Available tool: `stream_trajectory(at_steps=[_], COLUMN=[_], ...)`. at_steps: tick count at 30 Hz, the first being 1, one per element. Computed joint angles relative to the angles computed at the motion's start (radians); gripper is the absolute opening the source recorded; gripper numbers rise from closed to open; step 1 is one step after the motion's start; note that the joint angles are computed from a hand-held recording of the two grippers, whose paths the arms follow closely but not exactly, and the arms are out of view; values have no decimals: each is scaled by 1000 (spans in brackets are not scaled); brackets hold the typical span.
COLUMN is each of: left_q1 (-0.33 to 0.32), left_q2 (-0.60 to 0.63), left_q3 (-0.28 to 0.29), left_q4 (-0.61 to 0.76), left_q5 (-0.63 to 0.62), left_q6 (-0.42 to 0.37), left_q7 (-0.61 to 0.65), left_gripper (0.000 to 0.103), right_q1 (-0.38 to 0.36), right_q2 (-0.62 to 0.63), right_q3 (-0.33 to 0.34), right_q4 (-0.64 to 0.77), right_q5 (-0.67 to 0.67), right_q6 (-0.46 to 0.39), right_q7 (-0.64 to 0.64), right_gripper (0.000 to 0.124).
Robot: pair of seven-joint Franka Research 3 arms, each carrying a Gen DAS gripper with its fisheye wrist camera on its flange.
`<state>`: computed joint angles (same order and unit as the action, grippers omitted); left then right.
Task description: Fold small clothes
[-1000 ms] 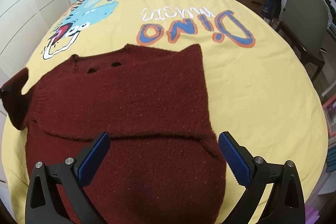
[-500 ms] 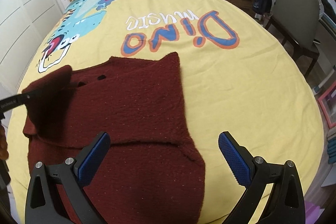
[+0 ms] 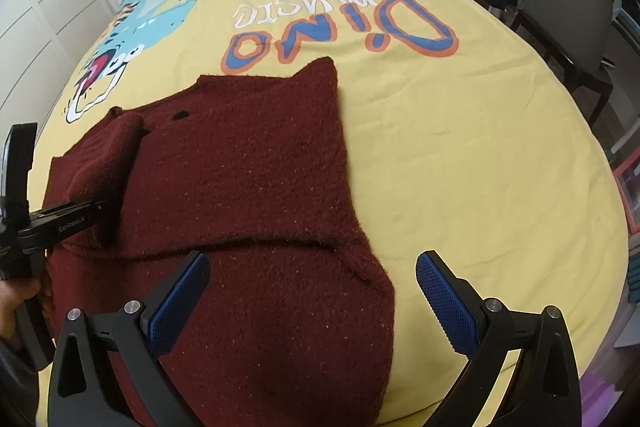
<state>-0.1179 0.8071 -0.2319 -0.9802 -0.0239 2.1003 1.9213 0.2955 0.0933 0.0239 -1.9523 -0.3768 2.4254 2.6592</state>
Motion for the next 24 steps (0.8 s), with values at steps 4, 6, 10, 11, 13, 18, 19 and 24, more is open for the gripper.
stream_trajectory(at_steps=[4,6,10,11,13,18,19,24], left_q1=[-8,-7,8,13,21,59,68,109], left_q2=[8,15,27,21,0,-76,-89,-141], left_q3=[5,5,-4,-7,-14,-30,-31,-6], left_q4=[10,21,58,57,39,-53,-68,-136], left_q5=[16,15,-13,-21,-32,-76,-86,-98], left_q6=[-13,-20,-60,-69,-74,-61,-64,-58], left_q7=[10,9,-3,-1,17,74,84,96], left_gripper=[21,25,54,66,82,102,102,102], right_q1=[1,1,1,1,1,-1,-1,2], right_q2=[2,1,-6,-8,-13,-24,-24,-16], right_q3=[0,-1,-1,0,1,7,9,13], right_q4=[1,0,-6,-7,-14,-31,-32,-22], right_q5=[4,2,-6,-7,-7,-5,-3,4], right_q6=[5,8,13,10,10,13,13,6], right_q7=[-6,-5,-5,-5,1,14,14,0], right_gripper=[103,103,103,103,103,103,103,103])
